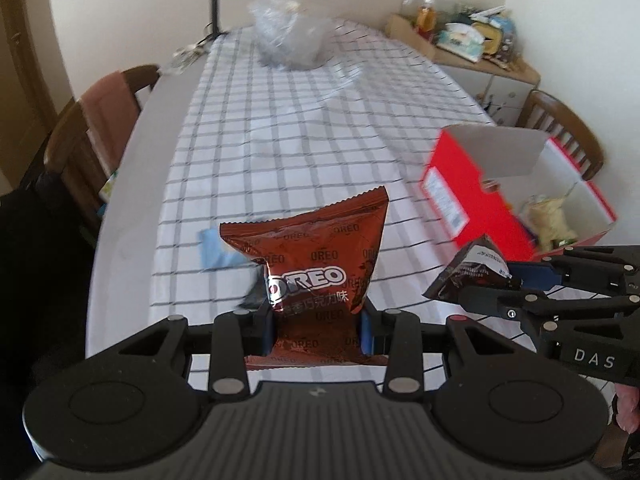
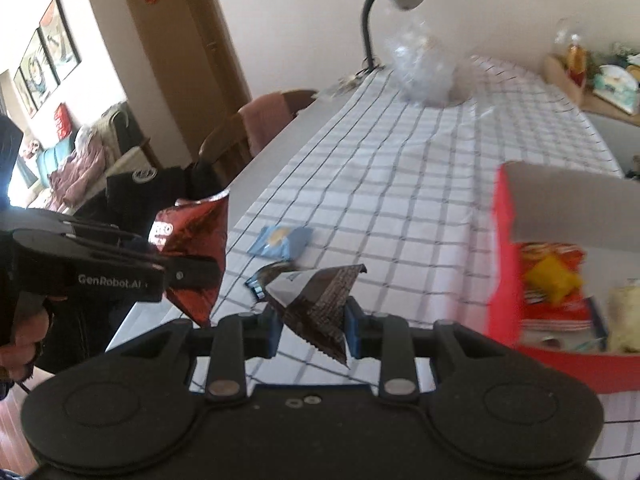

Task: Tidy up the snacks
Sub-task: 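Carry the Oreo bag and dark packet with both tools into the red box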

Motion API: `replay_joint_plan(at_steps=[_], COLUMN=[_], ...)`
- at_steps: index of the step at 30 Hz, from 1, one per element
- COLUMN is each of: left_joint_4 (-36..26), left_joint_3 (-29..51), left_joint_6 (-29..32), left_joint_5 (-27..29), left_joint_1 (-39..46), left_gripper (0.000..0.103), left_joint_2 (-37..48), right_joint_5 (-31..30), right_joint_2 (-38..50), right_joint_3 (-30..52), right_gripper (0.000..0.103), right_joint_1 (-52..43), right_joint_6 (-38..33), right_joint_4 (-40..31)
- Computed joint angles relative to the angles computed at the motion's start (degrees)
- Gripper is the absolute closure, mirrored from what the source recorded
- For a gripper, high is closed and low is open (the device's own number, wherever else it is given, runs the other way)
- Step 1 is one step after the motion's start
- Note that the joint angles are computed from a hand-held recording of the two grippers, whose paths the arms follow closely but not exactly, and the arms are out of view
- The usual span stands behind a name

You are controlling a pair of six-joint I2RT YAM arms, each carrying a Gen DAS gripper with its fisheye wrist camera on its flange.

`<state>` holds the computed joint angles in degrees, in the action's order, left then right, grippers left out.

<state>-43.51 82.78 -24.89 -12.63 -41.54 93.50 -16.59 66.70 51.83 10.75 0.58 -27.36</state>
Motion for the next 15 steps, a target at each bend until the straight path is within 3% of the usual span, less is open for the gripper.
replay_joint_plan(at_steps=[10, 15], left_joint_4=[-6.75, -13.57], left_joint_3=[25.82, 44.33], left_joint_6=[-3.23, -4.06], left_joint_5=[-3.50, -4.44], left_joint_1=[-9.58, -12.63], left_gripper=[0.066, 0.066], left_joint_2=[17.17, 29.11], right_joint_5=[-11.15, -16.21], right_joint_2=[-1.67, 1.20], right_joint_3=[5.83, 8.73], right_gripper=[0.073, 0.073], right_joint_1=[-21.27, -31.48], right_joint_6=[-12.84, -19.17], right_joint_4=[-8.71, -10.91])
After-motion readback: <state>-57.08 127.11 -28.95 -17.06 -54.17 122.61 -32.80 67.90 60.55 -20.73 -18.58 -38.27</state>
